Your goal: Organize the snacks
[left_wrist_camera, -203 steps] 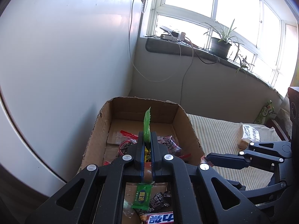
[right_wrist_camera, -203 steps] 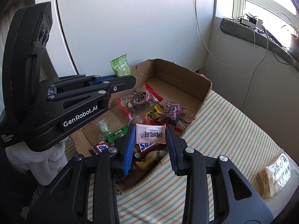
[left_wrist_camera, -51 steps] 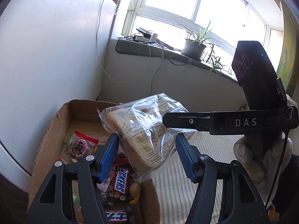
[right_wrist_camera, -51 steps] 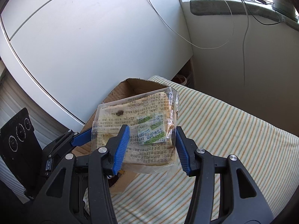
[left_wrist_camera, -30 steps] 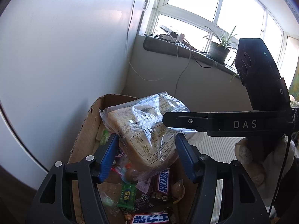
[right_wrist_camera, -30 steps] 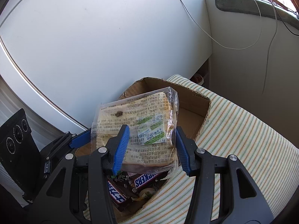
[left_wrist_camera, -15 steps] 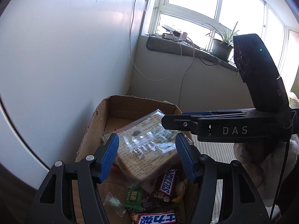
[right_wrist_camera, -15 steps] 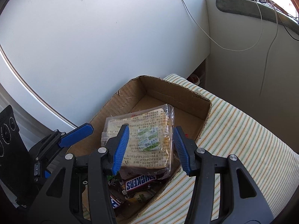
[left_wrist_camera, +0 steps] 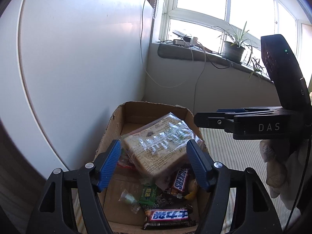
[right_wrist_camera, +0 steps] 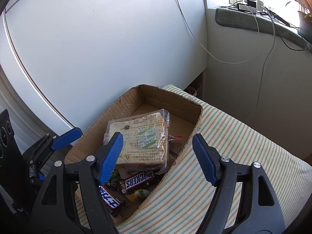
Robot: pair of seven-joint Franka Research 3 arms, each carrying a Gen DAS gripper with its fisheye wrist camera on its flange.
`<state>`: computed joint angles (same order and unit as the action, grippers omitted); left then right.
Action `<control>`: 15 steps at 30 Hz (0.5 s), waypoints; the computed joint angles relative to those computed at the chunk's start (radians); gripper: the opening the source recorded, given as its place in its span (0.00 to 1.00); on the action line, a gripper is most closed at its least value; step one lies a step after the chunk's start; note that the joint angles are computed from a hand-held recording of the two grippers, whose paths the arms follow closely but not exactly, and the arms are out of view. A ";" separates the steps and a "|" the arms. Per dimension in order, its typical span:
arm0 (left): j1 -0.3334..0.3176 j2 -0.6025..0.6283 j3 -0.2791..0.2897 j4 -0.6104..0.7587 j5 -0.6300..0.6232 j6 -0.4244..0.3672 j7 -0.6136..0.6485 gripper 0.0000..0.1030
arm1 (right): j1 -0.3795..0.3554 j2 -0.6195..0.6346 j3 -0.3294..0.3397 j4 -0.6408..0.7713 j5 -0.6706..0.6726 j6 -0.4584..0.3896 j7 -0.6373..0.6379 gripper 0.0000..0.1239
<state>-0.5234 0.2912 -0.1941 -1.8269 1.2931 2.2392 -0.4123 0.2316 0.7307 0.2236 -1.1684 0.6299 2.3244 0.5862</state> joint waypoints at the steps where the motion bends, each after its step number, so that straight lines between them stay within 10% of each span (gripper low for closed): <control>1: -0.004 -0.005 -0.001 -0.005 0.002 -0.005 -0.007 0.68 | -0.007 -0.022 0.003 -0.038 0.010 0.028 -0.019 0.64; 15: -0.071 -0.008 -0.039 -0.001 0.017 -0.168 -0.043 0.80 | -0.116 -0.324 0.046 -0.510 0.372 0.321 -0.407 0.78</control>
<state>-0.5949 0.2834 -0.2330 -1.8275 1.3100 2.0707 -0.4552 0.1160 0.4067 0.2701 -1.6780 1.0020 2.6451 0.1791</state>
